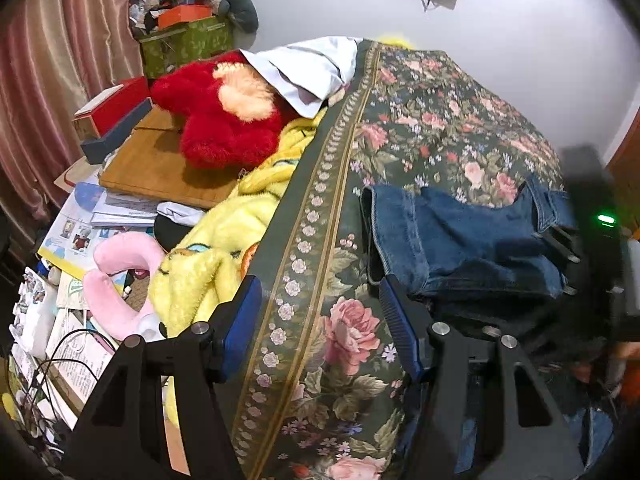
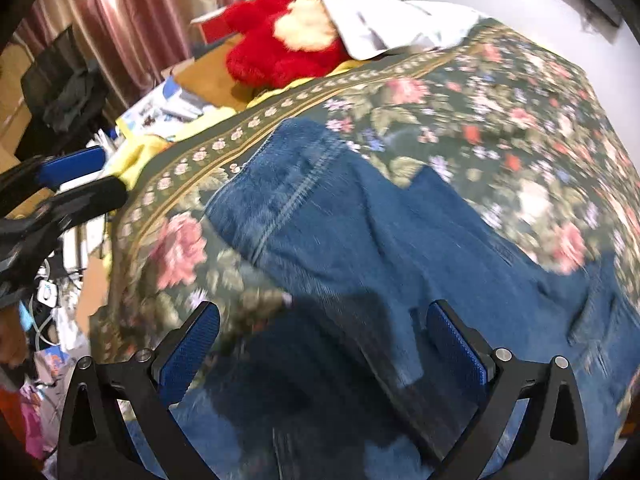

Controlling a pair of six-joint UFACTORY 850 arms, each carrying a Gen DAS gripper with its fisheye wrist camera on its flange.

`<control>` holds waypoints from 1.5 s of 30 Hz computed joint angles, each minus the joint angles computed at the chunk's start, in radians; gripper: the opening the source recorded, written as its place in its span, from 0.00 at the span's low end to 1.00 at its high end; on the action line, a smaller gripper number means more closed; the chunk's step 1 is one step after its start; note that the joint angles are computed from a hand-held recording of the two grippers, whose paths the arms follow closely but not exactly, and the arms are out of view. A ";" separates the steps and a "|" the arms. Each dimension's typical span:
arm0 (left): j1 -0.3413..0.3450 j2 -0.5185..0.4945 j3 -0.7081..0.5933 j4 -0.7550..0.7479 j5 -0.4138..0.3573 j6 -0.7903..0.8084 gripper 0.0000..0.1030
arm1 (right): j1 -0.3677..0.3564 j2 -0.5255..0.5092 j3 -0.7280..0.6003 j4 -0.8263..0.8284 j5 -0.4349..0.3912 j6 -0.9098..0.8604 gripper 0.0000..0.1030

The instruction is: Fold large clothes

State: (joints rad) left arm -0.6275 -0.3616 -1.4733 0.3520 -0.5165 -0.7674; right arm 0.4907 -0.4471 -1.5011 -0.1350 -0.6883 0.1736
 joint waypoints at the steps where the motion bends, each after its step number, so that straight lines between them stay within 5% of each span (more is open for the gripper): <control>1: 0.003 -0.008 -0.006 -0.015 0.001 0.018 0.59 | 0.002 -0.017 -0.012 -0.010 0.000 0.007 1.00; 5: 0.015 -0.020 -0.004 -0.039 0.005 0.043 0.59 | -0.014 -0.051 -0.019 0.020 0.062 0.014 0.87; 8: 0.019 -0.026 -0.002 -0.065 0.015 0.058 0.59 | -0.033 -0.023 0.018 0.101 0.141 -0.016 0.62; 10: 0.015 -0.034 -0.008 -0.074 0.010 0.064 0.59 | -0.040 -0.014 0.023 0.141 0.161 -0.041 0.28; 12: 0.011 -0.040 -0.016 -0.087 0.003 0.073 0.59 | -0.046 0.005 0.034 0.130 0.192 -0.002 0.17; 19: -0.031 -0.040 -0.048 -0.066 -0.019 0.093 0.59 | -0.062 0.152 0.132 -0.013 0.288 0.157 0.11; 33: -0.138 -0.137 -0.245 -0.098 -0.083 0.161 0.59 | -0.200 0.670 0.463 -0.363 0.337 0.538 0.07; 39: -0.180 -0.226 -0.359 -0.088 -0.165 0.152 0.61 | -0.297 0.809 0.569 -0.331 0.214 0.450 0.07; 45: -0.175 -0.311 -0.493 -0.255 -0.219 0.223 0.61 | -0.394 0.809 0.629 -0.288 0.044 0.307 0.07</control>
State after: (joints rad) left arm -0.8020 -0.6728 -1.9660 0.0971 -0.7354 -0.5445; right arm 0.0968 0.3622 -0.8723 -0.4228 -0.6446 0.4806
